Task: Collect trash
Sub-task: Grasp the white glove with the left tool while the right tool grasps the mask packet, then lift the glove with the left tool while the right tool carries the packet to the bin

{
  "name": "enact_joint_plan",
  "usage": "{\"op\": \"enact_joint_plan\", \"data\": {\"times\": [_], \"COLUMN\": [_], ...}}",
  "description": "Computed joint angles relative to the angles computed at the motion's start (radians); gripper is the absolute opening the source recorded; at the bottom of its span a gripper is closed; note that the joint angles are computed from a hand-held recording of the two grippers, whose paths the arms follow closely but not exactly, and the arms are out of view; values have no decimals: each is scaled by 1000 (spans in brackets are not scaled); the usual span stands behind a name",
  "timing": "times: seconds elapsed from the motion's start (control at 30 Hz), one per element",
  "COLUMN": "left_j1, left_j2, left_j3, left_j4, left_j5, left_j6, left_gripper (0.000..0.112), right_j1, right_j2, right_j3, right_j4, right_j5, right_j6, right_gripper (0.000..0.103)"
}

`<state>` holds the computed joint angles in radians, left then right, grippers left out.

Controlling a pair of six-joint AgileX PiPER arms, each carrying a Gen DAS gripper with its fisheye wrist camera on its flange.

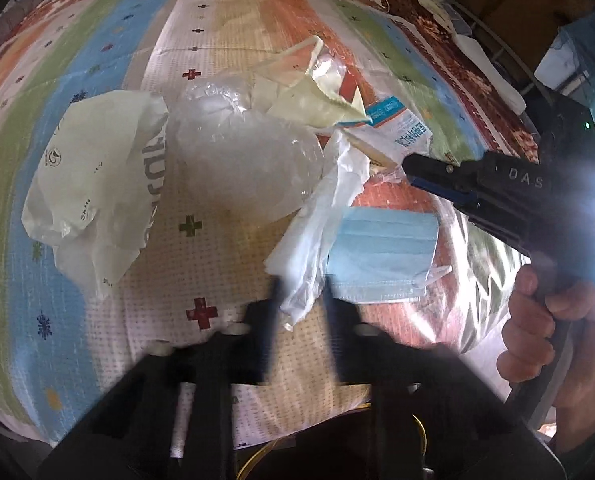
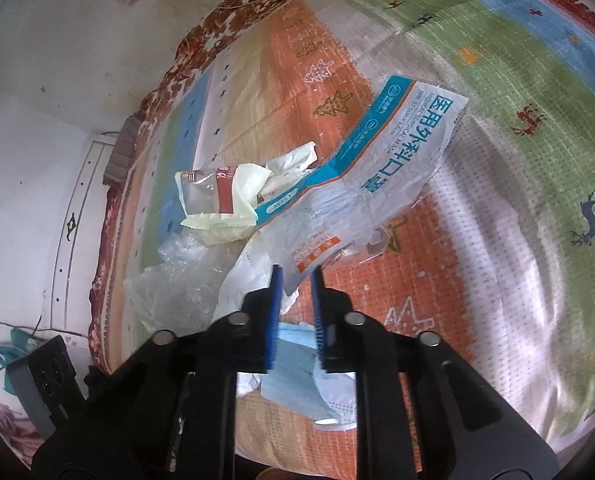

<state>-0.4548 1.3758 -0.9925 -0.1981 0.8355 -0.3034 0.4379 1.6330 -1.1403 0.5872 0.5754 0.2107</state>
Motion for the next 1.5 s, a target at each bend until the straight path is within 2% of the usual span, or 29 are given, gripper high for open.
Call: {"op": "enact_joint_plan", "data": {"times": [0.03, 0.2, 0.53, 0.83, 1.13, 1.27, 1.5], "left_j1": [0, -20, 14, -7, -18, -22, -26], "left_j2": [2, -6, -27, -72, -114, -145, -211], "left_j3": [-4, -29, -97, -129, -169, -176, -183], "left_j4": [0, -3, -41, -19, -20, -34, -44], "left_j5": [1, 17, 104, 157, 196, 206, 231], "left_j6": [-1, 5, -8, -35, -61, -73, -88], "left_gripper": [2, 1, 0, 0, 0, 0, 0], "right_j1": [0, 7, 66, 125, 209, 241, 375], "right_j2": [-4, -9, -77, -145, -211, -232, -294], "right_j3": [3, -10, -48, -53, -80, -101, -128], "right_j4": [-8, -57, -283, -454, -678, -704, -804], "right_j5": [2, 12, 79, 153, 276, 323, 415], "right_j6": [5, 38, 198, 309, 449, 470, 528], "right_gripper": [7, 0, 0, 0, 0, 0, 0]}}
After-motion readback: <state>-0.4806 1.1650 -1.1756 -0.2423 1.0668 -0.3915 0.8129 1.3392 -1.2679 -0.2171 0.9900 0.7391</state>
